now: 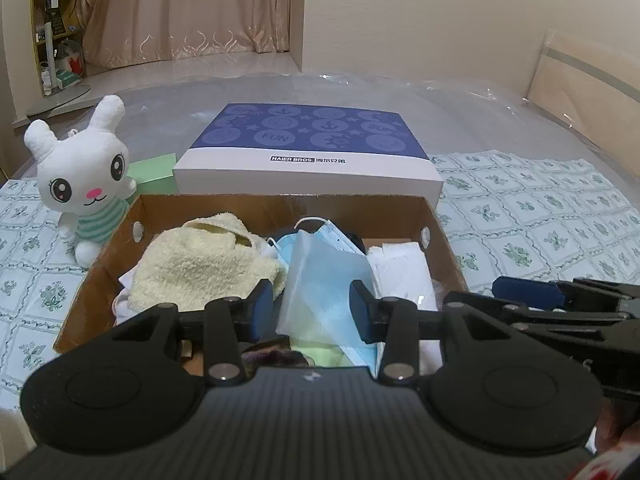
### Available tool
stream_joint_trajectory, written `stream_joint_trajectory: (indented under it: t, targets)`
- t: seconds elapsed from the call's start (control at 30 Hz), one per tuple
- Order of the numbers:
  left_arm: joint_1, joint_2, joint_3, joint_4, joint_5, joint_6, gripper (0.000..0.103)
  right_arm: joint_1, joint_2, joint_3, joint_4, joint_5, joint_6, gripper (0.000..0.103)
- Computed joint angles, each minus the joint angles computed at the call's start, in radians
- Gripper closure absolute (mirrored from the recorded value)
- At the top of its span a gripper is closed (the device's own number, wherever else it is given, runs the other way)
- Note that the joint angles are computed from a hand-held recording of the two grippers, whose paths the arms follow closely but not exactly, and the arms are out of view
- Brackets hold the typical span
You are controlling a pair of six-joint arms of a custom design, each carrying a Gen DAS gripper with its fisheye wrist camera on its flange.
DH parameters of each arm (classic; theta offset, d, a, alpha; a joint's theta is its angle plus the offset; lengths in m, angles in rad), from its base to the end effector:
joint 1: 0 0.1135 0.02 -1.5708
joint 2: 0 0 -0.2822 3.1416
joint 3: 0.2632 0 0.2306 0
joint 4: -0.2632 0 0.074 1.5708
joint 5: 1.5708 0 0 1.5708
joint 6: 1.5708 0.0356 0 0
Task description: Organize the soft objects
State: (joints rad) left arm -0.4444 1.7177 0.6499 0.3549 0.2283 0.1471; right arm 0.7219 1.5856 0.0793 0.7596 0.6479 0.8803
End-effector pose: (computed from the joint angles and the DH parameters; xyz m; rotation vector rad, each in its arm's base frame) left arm 0.2705 -0.1377 0.1554 0.7832 2.1581 -0.4153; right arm 0.1445 0.0986 0.1078 0.4791 2.0938 0.1704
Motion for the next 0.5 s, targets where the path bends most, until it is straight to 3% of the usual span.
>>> stream_joint_trajectory:
  t: [0.3,0.5]
  targets:
    - [0.029,-0.145,-0.073,-0.075,0.036,0.023,0.064,0.156,-0.161,0.044,-0.277,0.108,0.132,0.047]
    - [0.09,-0.311,-0.128,-0.192,0.116,0.061,0.062,0.346,-0.276,0.116,-0.585,0.247,0.353,0.047]
